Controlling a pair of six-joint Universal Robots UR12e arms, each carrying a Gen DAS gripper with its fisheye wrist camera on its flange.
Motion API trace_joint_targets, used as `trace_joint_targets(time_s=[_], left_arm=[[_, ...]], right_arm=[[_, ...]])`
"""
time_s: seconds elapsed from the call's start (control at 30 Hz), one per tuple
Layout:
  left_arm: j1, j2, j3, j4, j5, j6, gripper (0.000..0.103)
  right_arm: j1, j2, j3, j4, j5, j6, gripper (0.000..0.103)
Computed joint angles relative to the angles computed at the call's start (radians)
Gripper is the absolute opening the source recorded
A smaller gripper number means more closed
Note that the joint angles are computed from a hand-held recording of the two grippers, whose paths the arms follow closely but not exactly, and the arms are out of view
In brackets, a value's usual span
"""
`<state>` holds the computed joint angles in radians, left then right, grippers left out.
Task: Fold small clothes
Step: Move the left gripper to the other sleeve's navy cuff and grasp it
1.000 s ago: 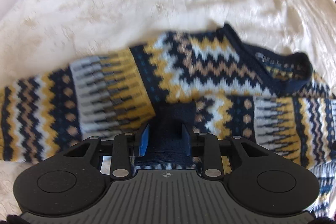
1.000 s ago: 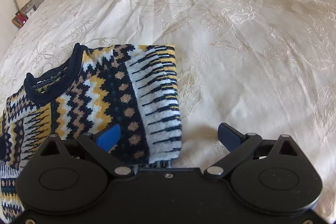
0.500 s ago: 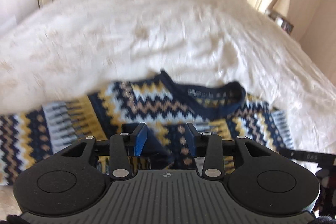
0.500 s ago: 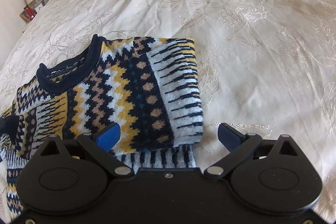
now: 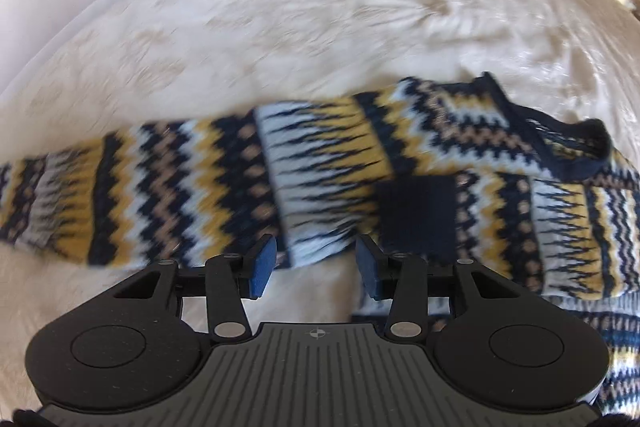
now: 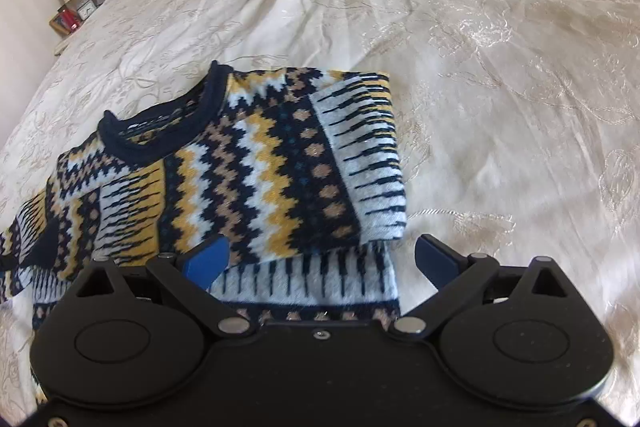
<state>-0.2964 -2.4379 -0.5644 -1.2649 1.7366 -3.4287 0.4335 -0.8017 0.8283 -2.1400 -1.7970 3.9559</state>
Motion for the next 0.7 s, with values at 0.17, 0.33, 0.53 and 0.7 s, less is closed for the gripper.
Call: trace_joint_targets(time_s=[0.17,0.33,0.53,0.7], left_arm=[[0.03,0.085,-0.146,0.065,0.0,-0.061,0.043],[0.077,0.162,-0.285,0.162,-0.052,-0.144,0.043],[0.141,0.224,-0.391,0.228,-0.124,-0.241,0.043],[0.174,0.24,-0.413,0.268,-0.064,-0.253,0.045]], right_arm=[[0.019,-0.004,-0.014,0.018,0.0,-0.014,0.1],[0.038,0.005,-0.046,0.041,0.02,-0.03,0.1],[0.064,0.052,-0.139,0.082,0.03,-0.044,0.1],[0.083,0.113,-0.253,0.129,0.041,-0.06,0.1]])
